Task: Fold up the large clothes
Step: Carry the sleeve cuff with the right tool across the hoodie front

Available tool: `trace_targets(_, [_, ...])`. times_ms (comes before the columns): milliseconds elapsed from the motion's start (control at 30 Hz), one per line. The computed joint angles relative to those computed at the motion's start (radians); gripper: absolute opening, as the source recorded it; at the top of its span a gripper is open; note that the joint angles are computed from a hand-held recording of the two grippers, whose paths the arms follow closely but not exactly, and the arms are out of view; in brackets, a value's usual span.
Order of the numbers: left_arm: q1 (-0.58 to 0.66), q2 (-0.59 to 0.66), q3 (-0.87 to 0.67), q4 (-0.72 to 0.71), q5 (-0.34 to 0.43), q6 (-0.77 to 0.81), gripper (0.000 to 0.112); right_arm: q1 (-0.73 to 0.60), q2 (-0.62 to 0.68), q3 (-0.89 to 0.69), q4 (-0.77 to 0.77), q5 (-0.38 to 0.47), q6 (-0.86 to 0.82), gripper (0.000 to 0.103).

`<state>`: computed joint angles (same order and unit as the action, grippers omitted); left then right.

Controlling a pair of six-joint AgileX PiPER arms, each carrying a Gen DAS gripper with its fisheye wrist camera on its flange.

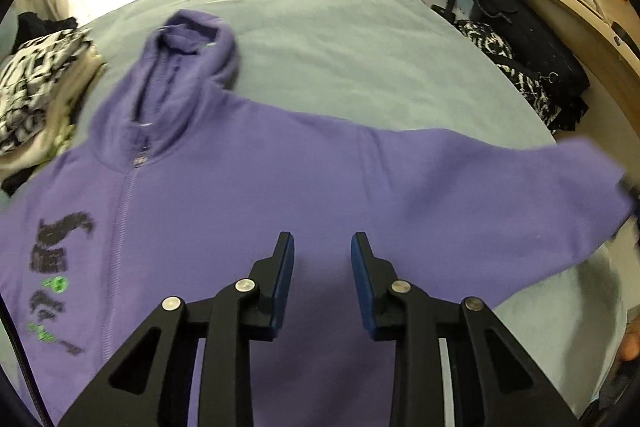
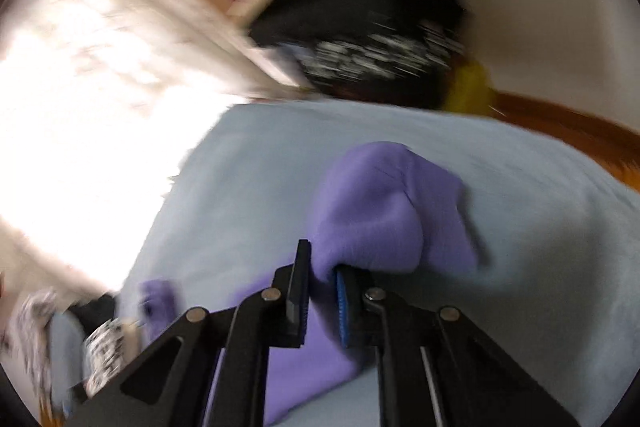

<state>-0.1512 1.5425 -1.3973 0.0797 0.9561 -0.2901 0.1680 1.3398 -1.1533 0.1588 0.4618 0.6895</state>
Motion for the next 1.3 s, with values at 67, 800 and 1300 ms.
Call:
trace_targets(67, [0.059,-0.036,0.009,-0.051,0.037,0.041,0.028,0.121,-0.003,-0.091,-0.116,0.014,0.055,0.01])
trace_targets(800, [0.621,-0.183,0.204,-0.374,0.102,0.485,0.028,0.714,0.394,-0.378,-0.08,0.235,0.057,0.02])
trace_targets(1300, [0.768,-0.039,0.273,-0.77,0.217,0.752,0.028,0.714,0.243,-0.169,-0.165,0.141,0.21,0.032])
